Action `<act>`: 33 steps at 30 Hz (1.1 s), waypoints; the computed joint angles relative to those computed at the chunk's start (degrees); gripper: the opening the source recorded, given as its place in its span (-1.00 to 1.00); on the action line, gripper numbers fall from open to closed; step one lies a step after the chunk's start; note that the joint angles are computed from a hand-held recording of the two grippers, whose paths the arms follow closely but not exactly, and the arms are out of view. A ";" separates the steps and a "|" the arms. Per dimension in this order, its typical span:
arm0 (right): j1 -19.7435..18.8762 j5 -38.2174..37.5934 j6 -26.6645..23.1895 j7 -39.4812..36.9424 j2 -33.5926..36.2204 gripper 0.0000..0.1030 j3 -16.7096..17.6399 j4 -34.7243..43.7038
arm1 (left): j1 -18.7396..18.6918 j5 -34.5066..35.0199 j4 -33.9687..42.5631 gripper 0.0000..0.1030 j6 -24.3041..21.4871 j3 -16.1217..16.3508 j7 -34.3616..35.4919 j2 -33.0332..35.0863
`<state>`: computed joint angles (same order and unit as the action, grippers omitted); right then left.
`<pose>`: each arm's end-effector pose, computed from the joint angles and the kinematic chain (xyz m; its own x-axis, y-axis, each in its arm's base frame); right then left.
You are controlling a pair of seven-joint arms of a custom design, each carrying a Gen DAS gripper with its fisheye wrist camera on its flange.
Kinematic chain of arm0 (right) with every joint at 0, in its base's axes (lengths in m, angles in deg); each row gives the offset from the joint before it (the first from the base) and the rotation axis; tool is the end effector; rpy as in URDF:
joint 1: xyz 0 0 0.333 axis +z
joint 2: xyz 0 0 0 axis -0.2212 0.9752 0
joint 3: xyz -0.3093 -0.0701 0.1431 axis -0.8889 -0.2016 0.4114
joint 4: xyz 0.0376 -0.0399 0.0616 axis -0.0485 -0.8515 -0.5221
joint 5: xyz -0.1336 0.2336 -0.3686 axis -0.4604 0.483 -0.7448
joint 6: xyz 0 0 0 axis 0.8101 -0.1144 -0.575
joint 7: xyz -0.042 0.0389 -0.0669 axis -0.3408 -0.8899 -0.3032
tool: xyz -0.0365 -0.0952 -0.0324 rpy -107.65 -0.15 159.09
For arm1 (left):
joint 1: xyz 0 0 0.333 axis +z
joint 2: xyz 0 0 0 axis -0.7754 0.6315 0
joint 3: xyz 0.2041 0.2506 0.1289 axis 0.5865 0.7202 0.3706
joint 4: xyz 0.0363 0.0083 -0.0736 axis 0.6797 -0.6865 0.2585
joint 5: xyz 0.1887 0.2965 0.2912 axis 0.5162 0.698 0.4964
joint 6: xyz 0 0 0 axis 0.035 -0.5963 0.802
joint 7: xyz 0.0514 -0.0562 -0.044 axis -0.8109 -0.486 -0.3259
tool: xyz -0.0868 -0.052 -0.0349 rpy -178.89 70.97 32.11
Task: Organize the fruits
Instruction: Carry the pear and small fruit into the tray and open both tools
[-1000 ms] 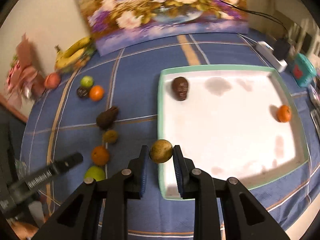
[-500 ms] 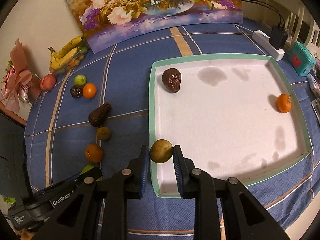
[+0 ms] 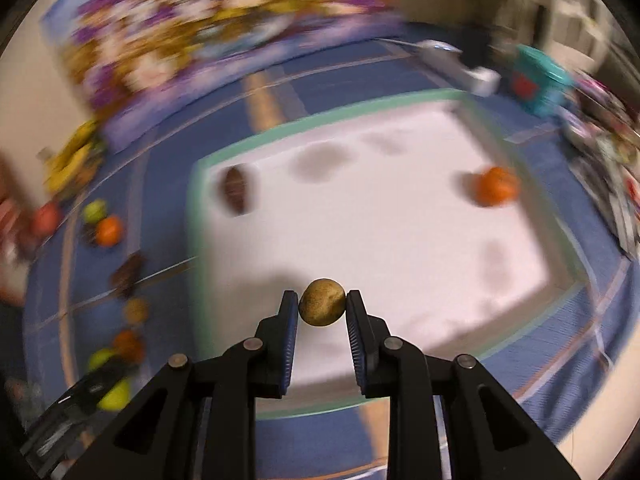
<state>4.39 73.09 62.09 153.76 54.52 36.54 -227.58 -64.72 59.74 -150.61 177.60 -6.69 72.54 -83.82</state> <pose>0.5164 0.1741 0.4233 0.1094 -0.9864 -0.1223 -0.9281 -0.0574 -0.3678 0.4160 -0.3203 0.4226 0.4258 -0.8341 0.3506 -0.7781 -0.5354 -0.3286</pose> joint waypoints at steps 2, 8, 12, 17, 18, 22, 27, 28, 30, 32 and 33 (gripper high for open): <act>-1.61 -1.51 -0.08 2.56 0.31 -0.51 -0.38 0.21 | 0.51 2.11 2.46 -0.16 1.28 -0.59 0.36 2.47; -5.25 -5.02 0.93 8.63 0.79 -0.51 -1.49 0.47 | -1.35 9.20 9.22 -0.16 4.40 -0.06 1.44 9.47; -6.01 -4.35 1.78 8.66 1.05 -0.51 -2.31 0.06 | -4.42 12.45 14.27 -0.16 2.65 1.55 4.35 14.57; -6.54 -3.43 1.15 8.10 1.99 -0.51 -2.58 0.24 | -8.55 11.95 18.44 -0.16 -3.53 4.16 7.37 18.92; -6.56 -3.11 0.76 8.02 2.41 -0.51 -2.58 0.45 | -9.03 10.87 18.62 -0.16 -4.33 4.65 8.13 19.40; -6.97 -4.37 0.31 8.44 3.22 -0.51 -2.02 0.75 | -10.31 8.49 18.47 -0.16 -5.17 6.07 8.67 20.20; -7.14 -6.40 0.37 9.55 3.03 -0.51 -1.59 0.49 | -10.99 7.86 17.50 -0.16 -4.74 6.68 8.64 19.65; -7.14 -6.59 0.42 9.64 2.97 -0.50 -1.59 0.43 | -11.09 7.91 17.53 -0.16 -4.94 6.67 8.53 19.58; -7.11 -6.89 0.55 9.78 3.31 -0.50 -1.55 0.70 | -11.11 7.57 17.75 -0.15 -5.02 6.71 8.60 19.78; -7.12 -7.24 0.58 10.02 3.32 -0.50 -1.50 0.72 | -11.17 7.52 18.11 -0.15 -4.98 6.80 8.58 20.15; -7.15 -7.51 0.62 10.17 3.32 -0.50 -1.47 0.69 | -11.22 7.53 18.07 -0.15 -4.80 6.87 8.31 20.08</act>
